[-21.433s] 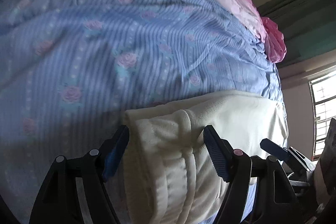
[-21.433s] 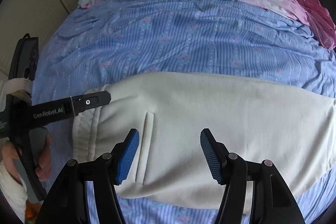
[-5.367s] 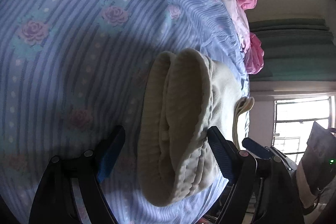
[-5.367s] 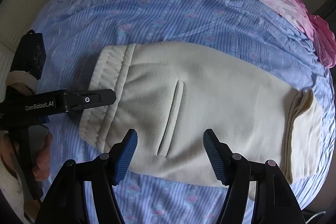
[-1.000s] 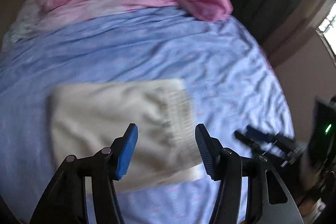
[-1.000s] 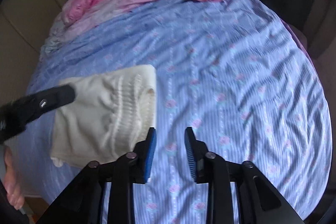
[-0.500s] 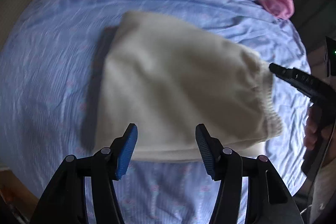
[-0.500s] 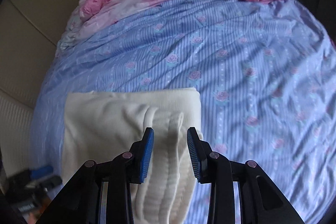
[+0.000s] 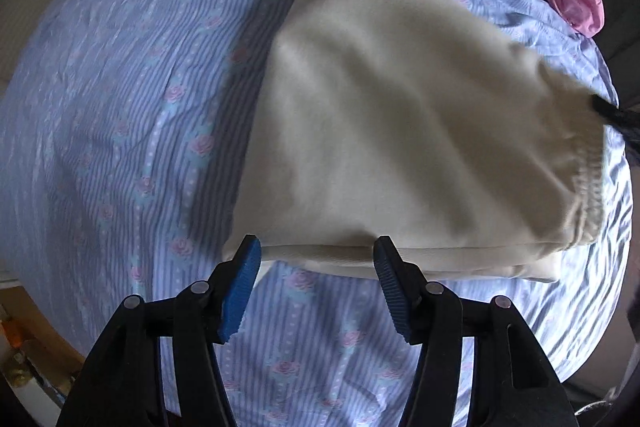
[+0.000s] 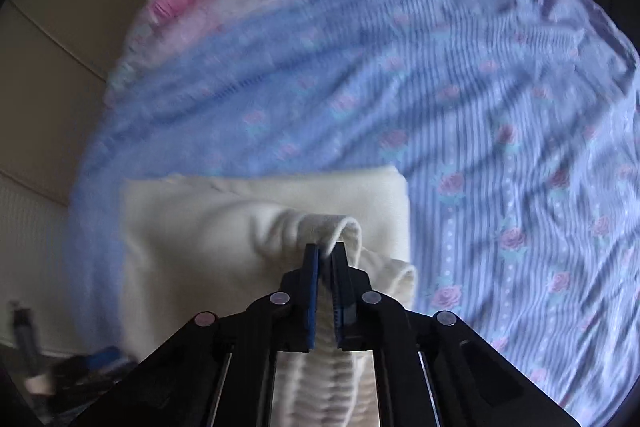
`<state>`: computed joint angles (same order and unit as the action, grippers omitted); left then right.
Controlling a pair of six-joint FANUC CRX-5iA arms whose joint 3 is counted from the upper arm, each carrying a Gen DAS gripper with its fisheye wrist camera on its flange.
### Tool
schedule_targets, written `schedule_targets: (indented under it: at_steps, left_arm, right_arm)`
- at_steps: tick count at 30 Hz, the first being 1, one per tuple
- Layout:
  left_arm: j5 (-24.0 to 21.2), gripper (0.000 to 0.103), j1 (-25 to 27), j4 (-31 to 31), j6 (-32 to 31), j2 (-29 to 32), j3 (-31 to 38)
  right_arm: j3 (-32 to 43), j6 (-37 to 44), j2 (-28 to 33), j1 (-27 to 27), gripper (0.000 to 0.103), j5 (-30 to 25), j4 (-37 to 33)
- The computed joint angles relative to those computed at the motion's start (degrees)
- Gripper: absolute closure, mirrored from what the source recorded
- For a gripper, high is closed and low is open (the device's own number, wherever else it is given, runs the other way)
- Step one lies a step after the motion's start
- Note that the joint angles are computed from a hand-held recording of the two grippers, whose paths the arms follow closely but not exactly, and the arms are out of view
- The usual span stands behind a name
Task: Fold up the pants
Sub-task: 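Grasp the ribbed waistband with the right gripper while the left gripper releases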
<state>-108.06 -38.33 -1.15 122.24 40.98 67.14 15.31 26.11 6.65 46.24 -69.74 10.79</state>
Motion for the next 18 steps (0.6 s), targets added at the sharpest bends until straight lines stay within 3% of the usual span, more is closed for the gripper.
schedule_targets:
  at_steps: [3, 6, 9, 15, 18]
  left_arm:
    - [1.36, 0.042, 0.33, 0.32, 0.5, -1.56, -3.21]
    - [1.03, 0.041, 0.06, 0.05, 0.43, -1.59, -3.53]
    - [-0.75, 0.04, -0.73, -1.41, -1.07, -0.26, -0.83]
    - [0.01, 0.037, -0.24, -0.51, -0.15, -1.34, -3.14]
    - [0.63, 0.037, -0.47, -1.65, -1.38, -2.84, -4.24]
  right_arm:
    - [-2.29, -4.09, -2.94, 3.51, 0.097, 0.37, 6.71]
    - [-2.61, -6.28, -3.01, 5.14, 0.097, -3.73, 10.26]
    - [-2.72, -7.97, -1.77, 3.57, 0.097, -6.7, 7.47]
    - [-1.76, -7.98, 0.83, 2.29, 0.091, -10.1, 5.72]
    - [-1.12, -8.95, 0.77, 4.3, 0.061, -13.47, 8.52]
